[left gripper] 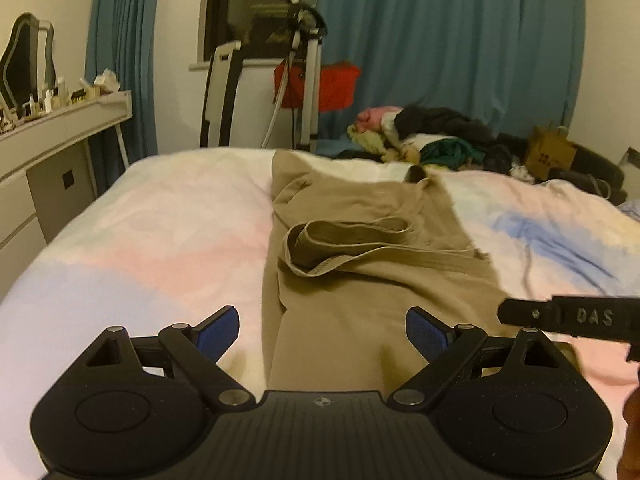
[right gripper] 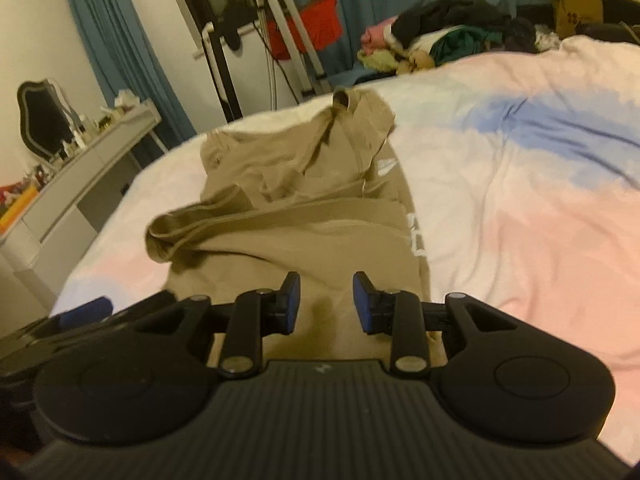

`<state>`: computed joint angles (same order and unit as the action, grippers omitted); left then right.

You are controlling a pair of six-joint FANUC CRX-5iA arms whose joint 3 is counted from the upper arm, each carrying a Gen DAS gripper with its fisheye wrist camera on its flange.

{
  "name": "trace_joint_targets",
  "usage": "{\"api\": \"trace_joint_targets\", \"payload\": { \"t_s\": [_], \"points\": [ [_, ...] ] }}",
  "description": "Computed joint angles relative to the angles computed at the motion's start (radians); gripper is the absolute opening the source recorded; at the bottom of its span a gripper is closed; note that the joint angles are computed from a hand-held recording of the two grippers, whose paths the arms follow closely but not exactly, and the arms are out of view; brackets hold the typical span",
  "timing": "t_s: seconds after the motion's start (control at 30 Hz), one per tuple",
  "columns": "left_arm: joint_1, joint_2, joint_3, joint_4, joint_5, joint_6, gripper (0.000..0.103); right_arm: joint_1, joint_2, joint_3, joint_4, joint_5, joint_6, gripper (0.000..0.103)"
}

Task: Fold clothes

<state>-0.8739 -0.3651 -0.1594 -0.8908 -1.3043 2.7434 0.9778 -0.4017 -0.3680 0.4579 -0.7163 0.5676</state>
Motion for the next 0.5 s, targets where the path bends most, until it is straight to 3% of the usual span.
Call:
{"api": "trace_joint_targets", "payload": {
  "t_s": [0.07,0.13,0.2,0.27,0.33,0.43,0.5],
  "points": [
    [-0.074,0.002,0.022,-0.040,-0.055,0.030,0.093,0.012,-0.036,-0.015,0.009,-0.003,-0.028,0.033],
    [-0.133,-0.003,0.033,-0.060,-0.094,0.061,0.093,0.028,-0.073,-0.023,-0.004,-0.011,-0.046,0.043],
    [-0.191,-0.006,0.042,-0.079,-0.138,0.089,0.094,0.049,-0.111,-0.042,0.017,-0.018,-0.092,0.066],
    [-0.243,-0.010,0.044,-0.093,-0.174,0.116,0.099,0.074,-0.148,-0.065,0.050,-0.029,-0.148,0.078],
    [-0.275,-0.025,0.034,-0.089,-0.185,0.145,0.103,0.090,-0.183,-0.080,0.049,-0.039,-0.187,0.082],
    [-0.257,-0.062,0.006,-0.033,-0.149,0.203,0.103,0.064,-0.217,-0.066,-0.088,-0.041,-0.191,0.082],
    [-0.195,-0.112,-0.032,0.044,-0.073,0.238,0.103,-0.008,-0.207,-0.016,-0.291,-0.048,-0.113,0.082]
  ]
}}
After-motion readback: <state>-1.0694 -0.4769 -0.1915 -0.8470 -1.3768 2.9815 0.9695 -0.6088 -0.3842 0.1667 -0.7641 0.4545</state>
